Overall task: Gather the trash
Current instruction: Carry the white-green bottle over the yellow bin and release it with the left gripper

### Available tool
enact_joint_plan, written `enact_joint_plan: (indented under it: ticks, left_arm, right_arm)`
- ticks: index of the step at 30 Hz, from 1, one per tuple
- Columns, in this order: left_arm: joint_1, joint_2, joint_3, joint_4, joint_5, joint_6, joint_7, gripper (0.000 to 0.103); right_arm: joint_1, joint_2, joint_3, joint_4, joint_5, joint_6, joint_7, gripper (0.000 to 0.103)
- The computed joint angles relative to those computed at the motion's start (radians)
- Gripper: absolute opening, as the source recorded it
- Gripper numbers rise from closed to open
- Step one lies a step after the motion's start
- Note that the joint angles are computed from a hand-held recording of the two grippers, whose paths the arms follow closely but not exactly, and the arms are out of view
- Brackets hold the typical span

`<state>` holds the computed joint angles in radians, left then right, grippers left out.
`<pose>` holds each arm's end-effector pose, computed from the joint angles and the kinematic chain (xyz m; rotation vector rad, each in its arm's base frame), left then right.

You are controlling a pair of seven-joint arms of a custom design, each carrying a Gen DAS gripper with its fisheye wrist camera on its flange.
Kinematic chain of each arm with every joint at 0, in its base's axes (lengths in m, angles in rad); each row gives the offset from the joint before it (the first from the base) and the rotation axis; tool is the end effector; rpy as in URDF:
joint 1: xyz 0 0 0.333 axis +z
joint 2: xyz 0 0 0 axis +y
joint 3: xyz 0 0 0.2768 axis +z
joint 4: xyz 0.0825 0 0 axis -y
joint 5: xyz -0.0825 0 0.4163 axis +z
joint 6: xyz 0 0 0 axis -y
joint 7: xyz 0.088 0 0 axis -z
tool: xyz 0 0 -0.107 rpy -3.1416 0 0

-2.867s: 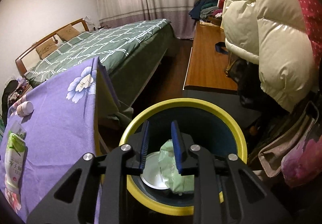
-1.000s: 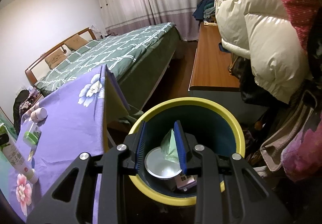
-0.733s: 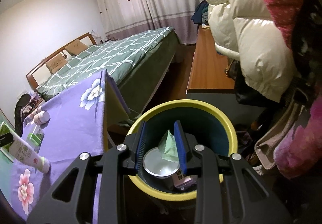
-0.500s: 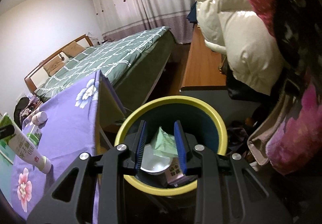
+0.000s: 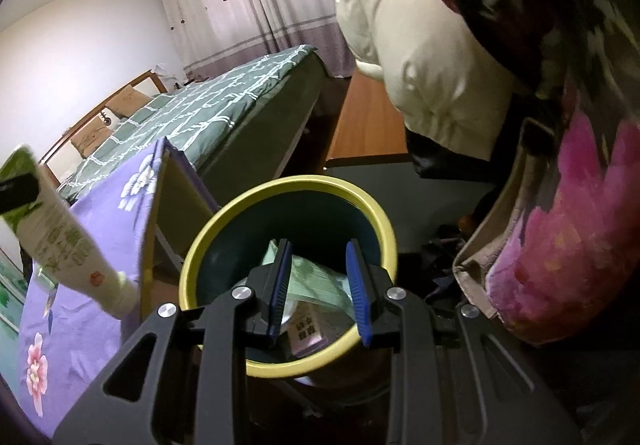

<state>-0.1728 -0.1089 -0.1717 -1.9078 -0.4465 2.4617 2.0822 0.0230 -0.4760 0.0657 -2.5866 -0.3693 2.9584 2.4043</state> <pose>0.5746 -0.2097 0.5720 -1.2549 2.4019 -0.9944 0.4784 0.0673 0.4637 -1.3000 1.9713 -0.6272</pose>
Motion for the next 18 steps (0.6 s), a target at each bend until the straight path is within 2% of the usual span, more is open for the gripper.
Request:
enact_joint_plan:
  ticks: [3,5,8,9,10,12,16,18]
  left_arm:
    - [-0.019,0.062,-0.027,0.048,0.045,0.004,-0.029,0.052]
    - [-0.031,0.101,-0.039,0.079,0.065,-0.008,-0.038,0.052]
    - [-0.046,0.174,-0.051,0.140,0.099,-0.044,-0.077,0.052]
    - [-0.051,0.193,-0.054,0.152,0.112,-0.041,-0.088,0.054]
    - [-0.057,0.203,-0.054,0.151,0.140,-0.017,-0.111,0.061]
    - [-0.060,0.203,-0.052,0.137,0.172,0.025,-0.143,0.064]
    - [-0.043,0.158,-0.045,0.088,0.136,0.050,-0.138,0.068]
    - [-0.032,0.105,-0.037,0.028,0.131,0.093,-0.128,0.078]
  right_arm:
    - [-0.001,-0.010,-0.011,-0.017,0.007,0.003,-0.006,0.029]
    - [-0.013,-0.021,-0.004,-0.027,0.004,0.004,0.002,0.034]
    - [-0.032,-0.036,0.012,-0.035,-0.009,0.001,0.017,0.035]
    - [-0.035,-0.042,0.013,-0.039,-0.012,0.000,0.019,0.035]
    - [-0.038,-0.048,0.016,-0.042,-0.015,-0.001,0.022,0.035]
    - [-0.040,-0.056,0.020,-0.046,-0.020,-0.004,0.027,0.035]
    - [-0.036,-0.062,0.024,-0.050,-0.025,-0.010,0.035,0.035]
    - [-0.027,-0.055,0.020,-0.045,-0.022,-0.011,0.032,0.035]
